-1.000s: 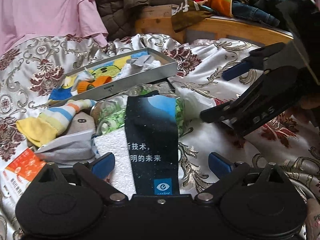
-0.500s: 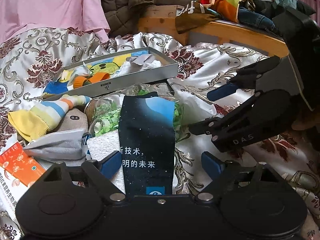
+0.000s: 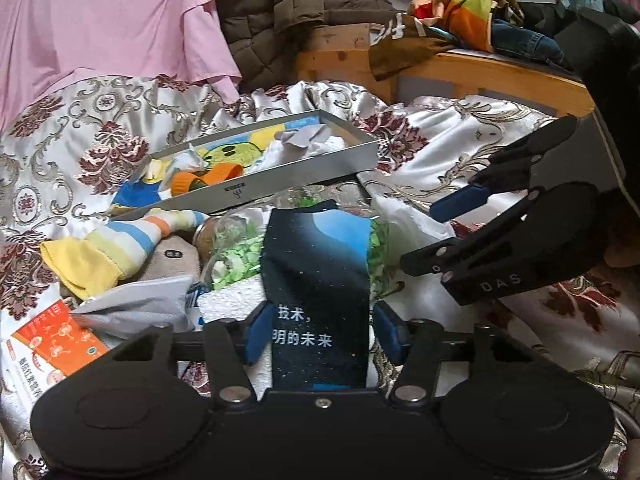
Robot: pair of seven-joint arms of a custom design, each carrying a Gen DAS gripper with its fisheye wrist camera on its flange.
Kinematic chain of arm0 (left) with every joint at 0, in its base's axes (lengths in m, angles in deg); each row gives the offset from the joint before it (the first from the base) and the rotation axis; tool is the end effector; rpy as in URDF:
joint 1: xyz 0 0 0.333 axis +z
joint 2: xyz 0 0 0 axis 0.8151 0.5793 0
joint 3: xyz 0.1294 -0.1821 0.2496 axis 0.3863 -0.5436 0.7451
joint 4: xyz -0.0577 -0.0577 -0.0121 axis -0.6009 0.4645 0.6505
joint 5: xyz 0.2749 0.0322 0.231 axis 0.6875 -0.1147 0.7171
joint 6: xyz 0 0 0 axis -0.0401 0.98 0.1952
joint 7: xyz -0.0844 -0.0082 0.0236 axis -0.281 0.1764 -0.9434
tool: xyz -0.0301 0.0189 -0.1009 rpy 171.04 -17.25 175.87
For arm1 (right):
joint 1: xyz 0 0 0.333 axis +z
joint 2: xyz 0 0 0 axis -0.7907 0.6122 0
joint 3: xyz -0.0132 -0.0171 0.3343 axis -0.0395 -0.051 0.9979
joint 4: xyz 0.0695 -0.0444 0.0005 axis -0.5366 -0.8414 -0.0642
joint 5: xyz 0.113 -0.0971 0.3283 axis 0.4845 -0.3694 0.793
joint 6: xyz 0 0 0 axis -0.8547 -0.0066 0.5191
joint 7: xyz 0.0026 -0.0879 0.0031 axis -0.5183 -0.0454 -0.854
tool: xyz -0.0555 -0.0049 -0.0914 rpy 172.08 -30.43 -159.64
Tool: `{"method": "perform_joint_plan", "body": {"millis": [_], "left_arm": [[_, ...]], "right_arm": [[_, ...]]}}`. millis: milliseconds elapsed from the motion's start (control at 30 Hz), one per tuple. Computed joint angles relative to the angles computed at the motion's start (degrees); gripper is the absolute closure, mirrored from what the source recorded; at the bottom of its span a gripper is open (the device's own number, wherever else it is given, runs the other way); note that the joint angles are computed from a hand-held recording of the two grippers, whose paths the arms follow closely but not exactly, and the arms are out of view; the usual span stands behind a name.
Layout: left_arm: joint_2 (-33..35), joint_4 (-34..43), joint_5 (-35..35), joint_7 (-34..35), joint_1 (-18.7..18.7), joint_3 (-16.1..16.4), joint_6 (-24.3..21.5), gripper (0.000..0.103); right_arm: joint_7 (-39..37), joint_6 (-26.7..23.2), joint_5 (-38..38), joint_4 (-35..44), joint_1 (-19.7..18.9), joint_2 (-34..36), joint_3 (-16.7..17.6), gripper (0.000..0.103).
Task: Organize soft objects
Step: 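Grasp the dark blue pouch with the left gripper while the right gripper grasps the white tissue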
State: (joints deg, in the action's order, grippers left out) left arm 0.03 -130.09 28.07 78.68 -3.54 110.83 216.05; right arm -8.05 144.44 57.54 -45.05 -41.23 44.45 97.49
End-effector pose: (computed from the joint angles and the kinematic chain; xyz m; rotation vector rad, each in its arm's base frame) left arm 0.6119 -0.3414 0.3676 -1.4263 1.8399 -0.9513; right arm 0.7082 0.2652 0.4043 -2.2949 0.8673 -0.7089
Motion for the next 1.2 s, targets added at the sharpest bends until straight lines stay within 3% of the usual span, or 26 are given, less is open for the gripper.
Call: {"method": "perform_joint_plan", "body": {"millis": [133, 167, 200, 233, 300, 433, 500, 667, 767, 900, 1033, 1200], "left_arm": [[1.0, -0.1, -0.6, -1.0, -2.1, 2.7, 0.0, 0.064], [0.5, -0.3, -0.2, -0.5, -1.1, 1.3, 0.7, 0.068], [-0.6, -0.5, 0.8, 0.8, 1.5, -2.0, 1.6, 0.079], [-1.3, -0.7, 2.7, 0.4, 3.1, -3.9, 1.9, 0.082], [-0.6, -0.5, 0.2, 3.6, 2.1, -3.2, 2.3, 0.082], [-0.9, -0.2, -2.1, 5.6, 3.4, -5.2, 2.6, 0.081], [-0.8, 0.0, -2.8, 6.4, 3.3, -5.2, 2.6, 0.082], [-1.1, 0.1, -4.2, 7.4, 4.0, -6.4, 2.8, 0.083], [-1.7, -0.1, -4.8, 7.7, 5.2, -8.2, 3.1, 0.088], [-2.2, -0.4, -5.6, 8.0, 6.1, -9.4, 3.1, 0.098], [-2.9, -1.1, -6.1, 8.6, 7.1, -11.0, 4.6, 0.1], [-4.4, -2.1, -8.5, 11.6, 8.5, -14.1, 7.1, 0.1]], "right_arm": [[0.1, 0.0, 0.0, -0.1, 0.2, -0.1, -0.1, 0.047], [0.1, 0.0, 0.0, -0.1, 0.2, -0.1, -0.1, 0.047], [0.3, -0.2, 0.0, -0.1, 0.2, -0.1, -0.1, 0.047], [0.3, -0.4, 0.2, 0.0, 0.1, -0.1, 0.0, 0.047], [0.2, -0.6, 0.3, 0.0, 0.1, 0.0, 0.1, 0.047], [0.0, -0.5, 0.5, -0.1, 0.0, -0.1, 0.3, 0.049], [0.0, -0.5, 0.7, -0.1, 0.0, -0.1, 0.4, 0.06], [0.0, 0.1, 1.4, -0.4, -0.7, -0.3, 1.1, 0.076], [-0.5, 0.0, 2.3, -0.7, -1.6, -0.5, 2.3, 0.085], [0.5, 0.3, 2.1, -1.5, -0.8, -1.2, 1.1, 0.095], [-0.3, 2.2, 3.2, -4.0, -2.9, -2.5, 3.7, 0.097], [-2.1, 5.4, 5.7, -8.3, -7.5, -4.7, 9.1, 0.098]]}}
